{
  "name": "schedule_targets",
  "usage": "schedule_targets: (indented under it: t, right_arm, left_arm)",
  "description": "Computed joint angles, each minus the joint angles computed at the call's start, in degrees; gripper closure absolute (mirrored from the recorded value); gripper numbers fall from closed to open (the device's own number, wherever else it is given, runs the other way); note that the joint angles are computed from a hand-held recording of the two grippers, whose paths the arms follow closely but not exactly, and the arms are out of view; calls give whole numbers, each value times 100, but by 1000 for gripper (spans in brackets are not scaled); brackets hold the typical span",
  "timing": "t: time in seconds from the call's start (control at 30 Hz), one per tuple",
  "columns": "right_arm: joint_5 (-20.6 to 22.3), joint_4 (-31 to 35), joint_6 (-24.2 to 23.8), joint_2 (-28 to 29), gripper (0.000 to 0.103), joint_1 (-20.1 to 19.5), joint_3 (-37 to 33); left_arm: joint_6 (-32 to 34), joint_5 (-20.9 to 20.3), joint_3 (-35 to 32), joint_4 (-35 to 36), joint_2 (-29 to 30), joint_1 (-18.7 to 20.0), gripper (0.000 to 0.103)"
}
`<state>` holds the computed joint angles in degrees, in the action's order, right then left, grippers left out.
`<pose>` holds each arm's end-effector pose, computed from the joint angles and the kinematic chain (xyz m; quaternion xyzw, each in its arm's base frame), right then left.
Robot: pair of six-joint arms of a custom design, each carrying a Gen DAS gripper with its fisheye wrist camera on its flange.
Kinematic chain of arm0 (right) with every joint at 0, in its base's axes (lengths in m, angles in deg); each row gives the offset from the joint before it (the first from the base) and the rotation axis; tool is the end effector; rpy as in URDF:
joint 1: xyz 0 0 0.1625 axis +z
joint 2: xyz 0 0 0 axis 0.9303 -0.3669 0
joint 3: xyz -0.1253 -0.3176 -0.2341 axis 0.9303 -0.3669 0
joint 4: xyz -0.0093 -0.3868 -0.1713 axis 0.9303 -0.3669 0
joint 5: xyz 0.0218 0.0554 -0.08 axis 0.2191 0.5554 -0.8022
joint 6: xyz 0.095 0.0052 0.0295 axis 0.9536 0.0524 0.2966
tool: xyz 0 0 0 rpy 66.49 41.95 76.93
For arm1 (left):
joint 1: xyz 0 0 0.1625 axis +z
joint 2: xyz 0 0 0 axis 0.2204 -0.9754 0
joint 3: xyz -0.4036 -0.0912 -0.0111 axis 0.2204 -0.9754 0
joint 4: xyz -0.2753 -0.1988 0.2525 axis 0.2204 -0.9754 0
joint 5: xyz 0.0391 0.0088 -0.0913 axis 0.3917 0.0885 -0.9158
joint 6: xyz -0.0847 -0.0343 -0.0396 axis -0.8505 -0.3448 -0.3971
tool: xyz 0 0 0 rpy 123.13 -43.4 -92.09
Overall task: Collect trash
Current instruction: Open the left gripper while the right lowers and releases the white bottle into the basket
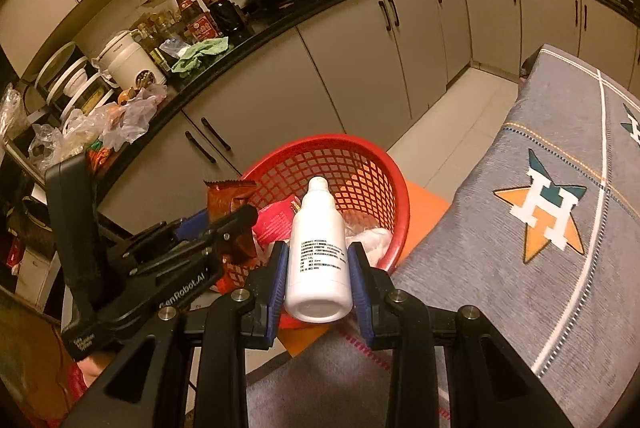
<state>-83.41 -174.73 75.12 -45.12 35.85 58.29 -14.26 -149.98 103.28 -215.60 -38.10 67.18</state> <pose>0.3028 -0.8058 -0.0283 0.0744 -0.9335 0.3124 0.1596 0.0221 -0.8451 0.2170 0.2682 0.8950 -0.2735 0.2287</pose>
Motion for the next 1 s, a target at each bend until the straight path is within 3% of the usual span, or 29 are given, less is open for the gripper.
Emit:
schedule_targets:
  t: [0.5, 1.0]
  right_arm:
    - [-67, 780, 302, 555, 70, -95, -1093]
    - [-225, 1817, 549, 1400, 70, -147, -2679]
  left_arm:
    - [-7, 142, -363, 293, 287, 54, 70]
    - [20, 281, -710, 553, 539, 83, 70]
